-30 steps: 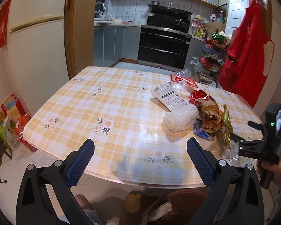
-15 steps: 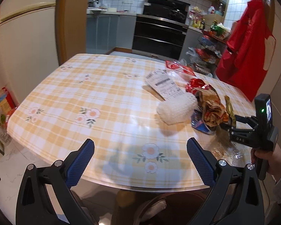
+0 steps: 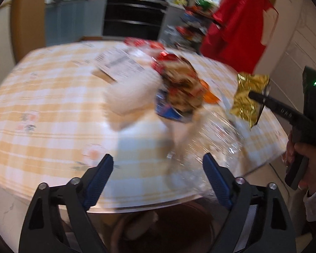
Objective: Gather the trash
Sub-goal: 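Grasp the clear plastic tray with the left gripper and lift it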
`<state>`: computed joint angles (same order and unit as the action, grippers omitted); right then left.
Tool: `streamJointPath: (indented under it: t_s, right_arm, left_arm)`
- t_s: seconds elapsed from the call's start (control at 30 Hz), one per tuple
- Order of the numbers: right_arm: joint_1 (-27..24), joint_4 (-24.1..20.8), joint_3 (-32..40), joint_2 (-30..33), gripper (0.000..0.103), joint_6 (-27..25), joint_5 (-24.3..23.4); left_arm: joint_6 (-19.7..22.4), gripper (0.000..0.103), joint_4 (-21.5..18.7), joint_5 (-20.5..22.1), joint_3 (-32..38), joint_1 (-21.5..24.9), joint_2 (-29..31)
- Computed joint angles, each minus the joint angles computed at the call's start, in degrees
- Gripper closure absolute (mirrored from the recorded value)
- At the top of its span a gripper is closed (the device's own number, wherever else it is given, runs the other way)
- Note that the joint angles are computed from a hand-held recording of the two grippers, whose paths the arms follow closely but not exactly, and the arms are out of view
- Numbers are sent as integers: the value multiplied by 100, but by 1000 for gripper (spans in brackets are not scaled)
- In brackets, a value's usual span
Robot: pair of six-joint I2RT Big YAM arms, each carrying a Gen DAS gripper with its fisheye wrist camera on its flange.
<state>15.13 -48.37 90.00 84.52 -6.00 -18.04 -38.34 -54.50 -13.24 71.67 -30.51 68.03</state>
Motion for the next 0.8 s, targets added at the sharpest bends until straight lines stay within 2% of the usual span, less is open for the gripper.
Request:
streamJointPath:
  t_s: [0.1, 0.23, 0.37, 0.47, 0.57, 0.63, 0.67, 0.8]
  right_arm:
    - [-164, 138, -211, -196, 62, 239, -126]
    - [-327, 254, -473, -434, 62, 409, -251]
    - [-440, 295, -660, -605, 62, 454, -316]
    - [-510, 277, -688, -635, 62, 520, -389]
    - [-563, 282, -711, -649, 62, 568, -435]
    - [-568, 296, -727, -665, 62, 596, -446]
    - [-568, 306, -740, -680, 62, 603, -447]
    - [-563, 330, -781, -723, 62, 649, -465]
  left_arm:
    - [103, 31, 101, 378, 74, 24, 282]
    - [299, 42, 169, 673, 221, 105, 631]
    - [696, 61, 127, 941, 471, 286, 995]
    - [979, 62, -5, 1099, 644, 363, 1219]
    - [1294, 62, -146, 1114, 799, 377, 1428]
    - [1459, 69, -182, 961, 850, 334, 1480]
    - [1519, 78, -237, 868, 881, 314, 1498]
    - [1586, 88, -200, 855, 838, 298, 1418]
